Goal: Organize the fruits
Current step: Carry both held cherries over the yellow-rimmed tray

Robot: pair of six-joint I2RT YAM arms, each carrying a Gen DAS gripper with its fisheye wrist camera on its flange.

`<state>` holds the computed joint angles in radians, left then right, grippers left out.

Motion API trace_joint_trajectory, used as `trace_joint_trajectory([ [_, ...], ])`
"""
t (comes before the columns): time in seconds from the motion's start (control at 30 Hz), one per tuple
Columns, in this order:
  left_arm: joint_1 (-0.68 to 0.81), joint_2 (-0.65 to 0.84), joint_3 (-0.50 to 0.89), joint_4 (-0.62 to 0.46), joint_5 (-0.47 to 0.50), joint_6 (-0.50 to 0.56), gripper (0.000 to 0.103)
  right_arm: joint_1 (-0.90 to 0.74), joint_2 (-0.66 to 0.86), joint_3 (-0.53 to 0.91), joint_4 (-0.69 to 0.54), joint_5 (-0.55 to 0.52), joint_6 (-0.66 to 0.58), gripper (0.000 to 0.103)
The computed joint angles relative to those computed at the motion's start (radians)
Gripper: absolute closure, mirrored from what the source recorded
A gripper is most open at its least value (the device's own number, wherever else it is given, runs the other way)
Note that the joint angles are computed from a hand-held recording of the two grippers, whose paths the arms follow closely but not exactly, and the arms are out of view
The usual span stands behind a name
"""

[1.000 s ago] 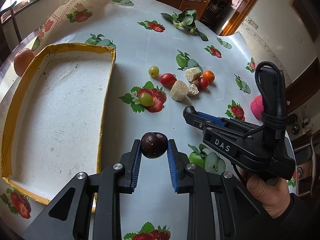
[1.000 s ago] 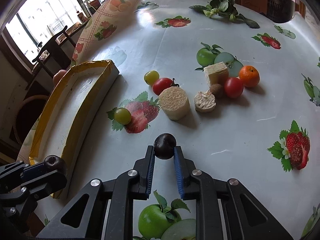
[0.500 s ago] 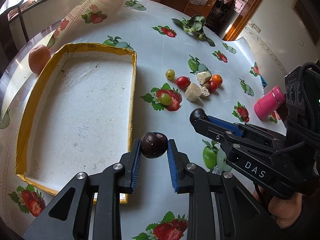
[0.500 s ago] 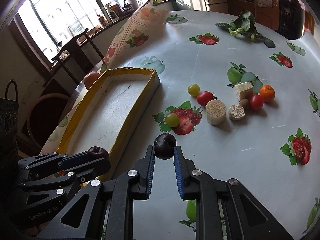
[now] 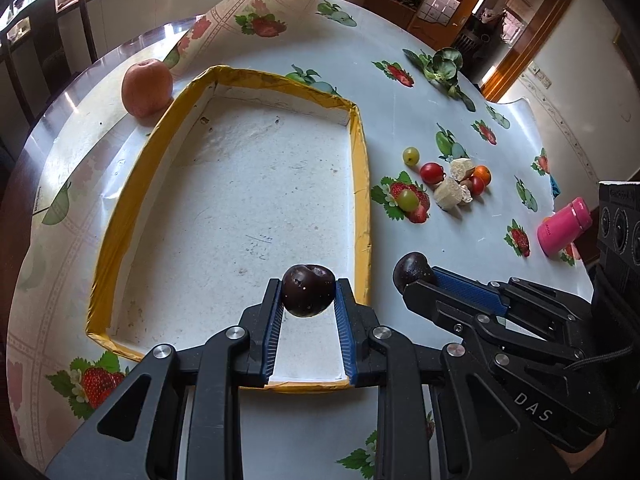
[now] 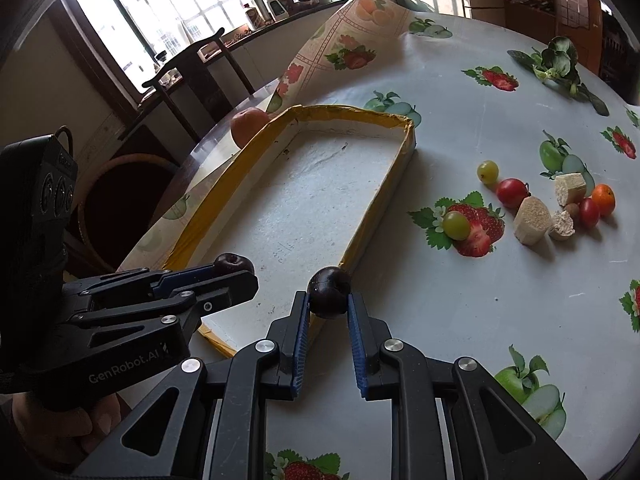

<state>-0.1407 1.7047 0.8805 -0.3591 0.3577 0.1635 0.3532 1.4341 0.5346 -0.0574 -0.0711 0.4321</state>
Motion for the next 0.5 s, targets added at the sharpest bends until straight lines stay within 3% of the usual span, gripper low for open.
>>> trace_joint_trajectory([
  [0.5,0.107,0.16,0.083,-0.001,-0.03,0.062,0.08,0.137,0.255,0.15,0.037,-0.014,0.029,0.084],
])
